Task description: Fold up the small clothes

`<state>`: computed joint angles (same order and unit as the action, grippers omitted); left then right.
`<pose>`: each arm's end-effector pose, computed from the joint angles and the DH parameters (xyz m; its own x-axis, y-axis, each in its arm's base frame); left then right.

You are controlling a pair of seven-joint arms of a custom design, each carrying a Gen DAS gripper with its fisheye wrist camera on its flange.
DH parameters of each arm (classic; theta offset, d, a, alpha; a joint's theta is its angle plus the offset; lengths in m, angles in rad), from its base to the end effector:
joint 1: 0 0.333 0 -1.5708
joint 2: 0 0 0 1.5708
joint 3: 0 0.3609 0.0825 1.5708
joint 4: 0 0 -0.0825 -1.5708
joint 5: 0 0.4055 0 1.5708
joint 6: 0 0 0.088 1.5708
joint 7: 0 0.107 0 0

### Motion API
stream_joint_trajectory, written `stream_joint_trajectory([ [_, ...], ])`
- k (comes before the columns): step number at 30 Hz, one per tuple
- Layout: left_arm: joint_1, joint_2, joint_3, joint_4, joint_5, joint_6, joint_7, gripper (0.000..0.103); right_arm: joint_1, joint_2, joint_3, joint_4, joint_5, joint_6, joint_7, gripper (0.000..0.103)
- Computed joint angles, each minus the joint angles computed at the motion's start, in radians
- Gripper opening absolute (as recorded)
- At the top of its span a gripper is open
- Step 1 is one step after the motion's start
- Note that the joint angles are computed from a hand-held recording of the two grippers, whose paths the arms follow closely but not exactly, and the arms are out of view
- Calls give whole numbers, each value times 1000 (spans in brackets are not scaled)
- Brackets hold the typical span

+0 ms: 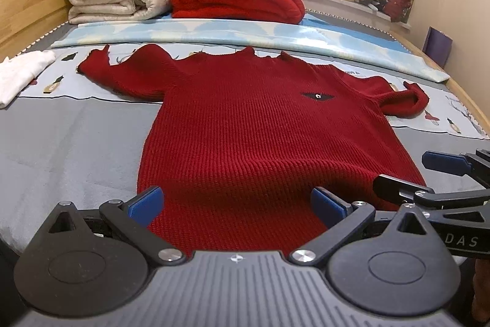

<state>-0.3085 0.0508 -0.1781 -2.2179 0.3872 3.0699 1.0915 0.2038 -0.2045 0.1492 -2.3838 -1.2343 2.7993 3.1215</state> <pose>0.5156 -0.3054 0.4768 -0.3910 -0.9186 0.0574 -0.6534 0.2332 -0.7202 0.4563 0.2183 0.4747 -0.1082 -0.9939 -0.0197 -0.6159 0.0826 -0.7835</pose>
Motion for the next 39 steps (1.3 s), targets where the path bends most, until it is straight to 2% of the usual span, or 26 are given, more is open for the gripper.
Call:
stream_joint_trajectory([
  [8, 0, -2, -3, -2, -4, 3, 3, 102, 6, -2, 3, 1, -40, -37, 32, 85],
  [18, 1, -5, -10, -4, -27, -5, 22, 102, 6, -1, -5, 3, -3, -18, 9, 85],
  [39, -1, -3, -9, -1, -24, -9, 22, 102, 5, -2, 0, 7, -8, -24, 5, 85],
])
